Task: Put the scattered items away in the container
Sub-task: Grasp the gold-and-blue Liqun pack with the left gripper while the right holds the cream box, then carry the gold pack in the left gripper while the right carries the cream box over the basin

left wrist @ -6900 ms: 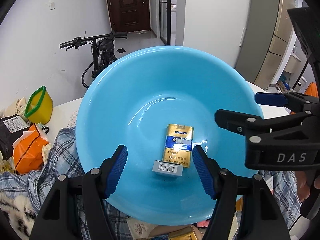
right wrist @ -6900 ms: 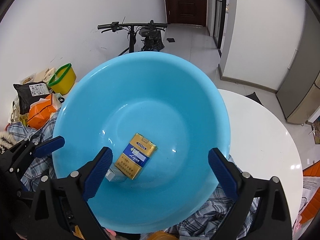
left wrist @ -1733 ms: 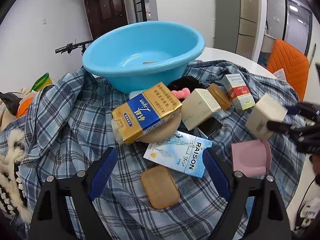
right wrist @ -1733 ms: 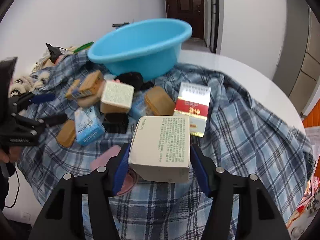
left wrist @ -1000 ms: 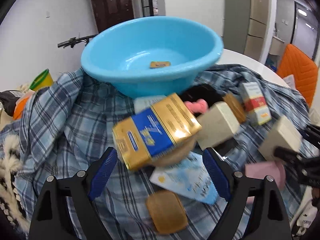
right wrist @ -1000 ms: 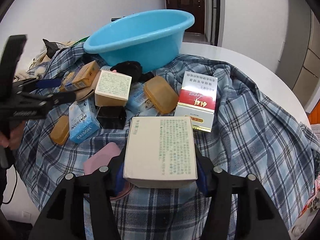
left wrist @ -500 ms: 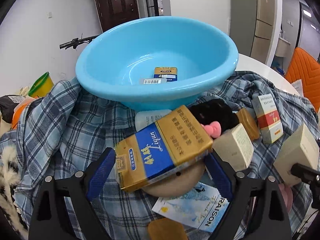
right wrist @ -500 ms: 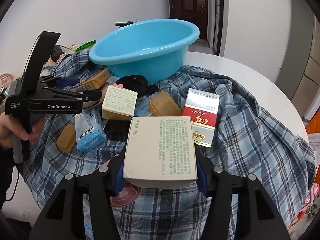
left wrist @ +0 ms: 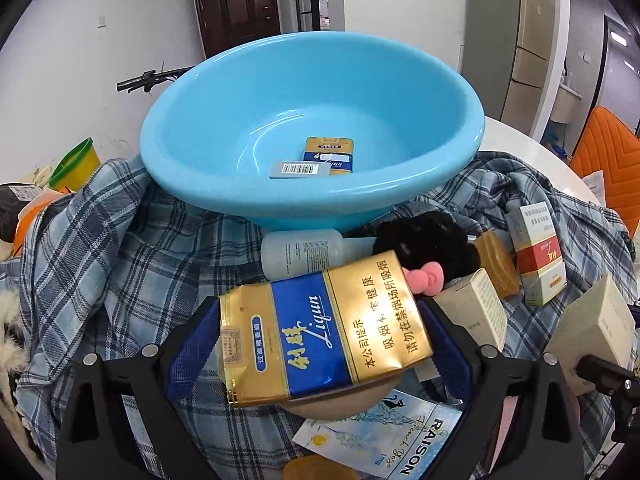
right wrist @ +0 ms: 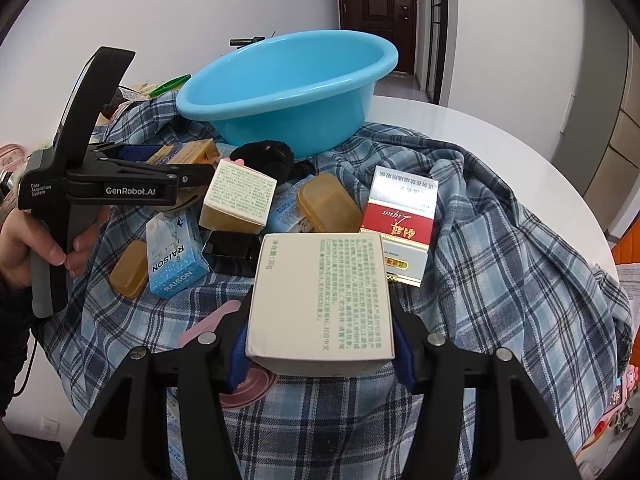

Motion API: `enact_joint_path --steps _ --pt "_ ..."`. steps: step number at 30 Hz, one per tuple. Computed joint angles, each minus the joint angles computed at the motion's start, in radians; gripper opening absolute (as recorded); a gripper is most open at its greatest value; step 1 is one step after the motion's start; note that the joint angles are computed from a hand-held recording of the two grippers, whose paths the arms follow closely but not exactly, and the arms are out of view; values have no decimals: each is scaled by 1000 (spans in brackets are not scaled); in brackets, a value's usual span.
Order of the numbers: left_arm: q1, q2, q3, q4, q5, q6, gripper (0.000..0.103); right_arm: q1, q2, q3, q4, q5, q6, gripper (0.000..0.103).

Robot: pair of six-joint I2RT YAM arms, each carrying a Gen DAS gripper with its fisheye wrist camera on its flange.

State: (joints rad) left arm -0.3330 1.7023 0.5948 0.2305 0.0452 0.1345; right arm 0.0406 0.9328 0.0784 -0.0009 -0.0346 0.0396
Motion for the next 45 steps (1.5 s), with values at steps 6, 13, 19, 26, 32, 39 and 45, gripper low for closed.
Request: enact_joint_path --steps 6,13,19,26,32,39,45 --pt "12 -44 -28 -14 66 29 93 0 -7 0 -6 -1 0 55" --pt "11 -198 -122 -47 100 79 92 8 -44 0 -37 4 4 55" --pt "-4 -343 -178 -102 88 100 92 38 -142 7 -121 20 21 55" --pt "12 -457 -226 -139 97 65 92 122 -272 15 -232 65 64 55" --pt "29 -462 -232 -130 98 17 92 135 -325 37 -276 64 84 55" --pt "23 -475 -193 -157 95 -24 92 149 -307 123 -304 78 74 56" --pt "24 -549 -146 -235 104 -20 92 162 -331 207 -357 81 82 56"
